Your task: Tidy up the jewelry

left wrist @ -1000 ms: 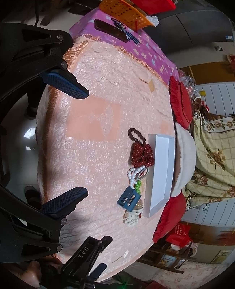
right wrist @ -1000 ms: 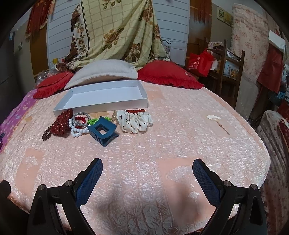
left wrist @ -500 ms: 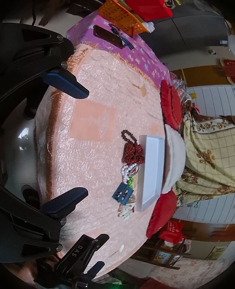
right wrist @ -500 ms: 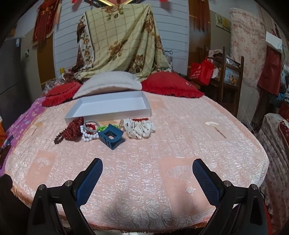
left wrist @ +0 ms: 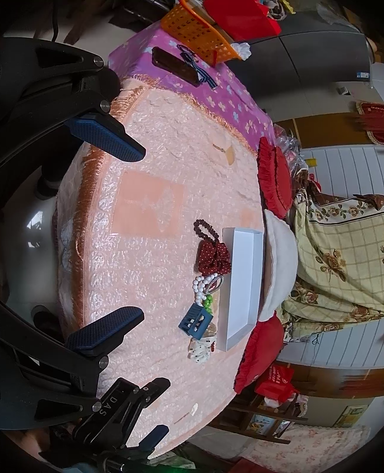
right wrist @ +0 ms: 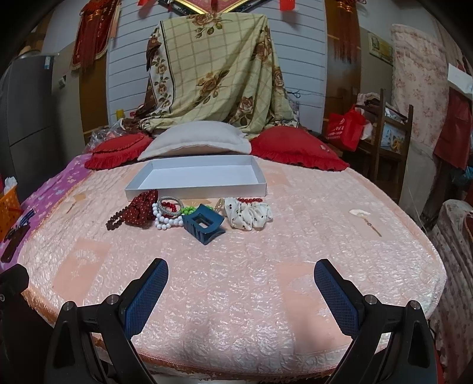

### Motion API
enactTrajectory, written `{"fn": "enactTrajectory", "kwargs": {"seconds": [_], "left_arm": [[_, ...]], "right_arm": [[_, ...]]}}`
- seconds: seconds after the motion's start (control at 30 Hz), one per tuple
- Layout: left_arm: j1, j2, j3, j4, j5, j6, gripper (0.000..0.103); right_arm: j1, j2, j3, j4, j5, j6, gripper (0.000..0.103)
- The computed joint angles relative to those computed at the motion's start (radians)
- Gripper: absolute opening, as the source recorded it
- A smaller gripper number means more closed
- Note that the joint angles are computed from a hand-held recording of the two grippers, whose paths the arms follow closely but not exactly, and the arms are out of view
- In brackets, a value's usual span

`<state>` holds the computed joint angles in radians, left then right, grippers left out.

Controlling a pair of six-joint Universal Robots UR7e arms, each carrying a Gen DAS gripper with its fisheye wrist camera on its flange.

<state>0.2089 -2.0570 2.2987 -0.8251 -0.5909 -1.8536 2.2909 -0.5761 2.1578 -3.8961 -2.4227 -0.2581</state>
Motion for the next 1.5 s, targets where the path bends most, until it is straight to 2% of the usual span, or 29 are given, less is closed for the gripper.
{"fn": "enactTrajectory", "kwargs": {"seconds": [0.93, 1.1, 1.5], "left_arm": [[0.089, -0.002, 0.017, -0.101, -0.009, 0.099, 0.099], [0.109, -0.001, 0.023, -0.127, -0.010, 0.126, 0.099], [0.184, 0.009, 0.024, -0.183, -0.008, 0.178, 0.099]], "right_arm": [[-0.025, 0.009, -0.002, 0.096, 0.028, 0.034, 0.097], [-0.030, 0.017, -0.007, 0.117, 0.037, 0.029, 0.091], [-0.063, 0.012, -0.011, 0.167, 0.043, 0.063, 0.090]]}}
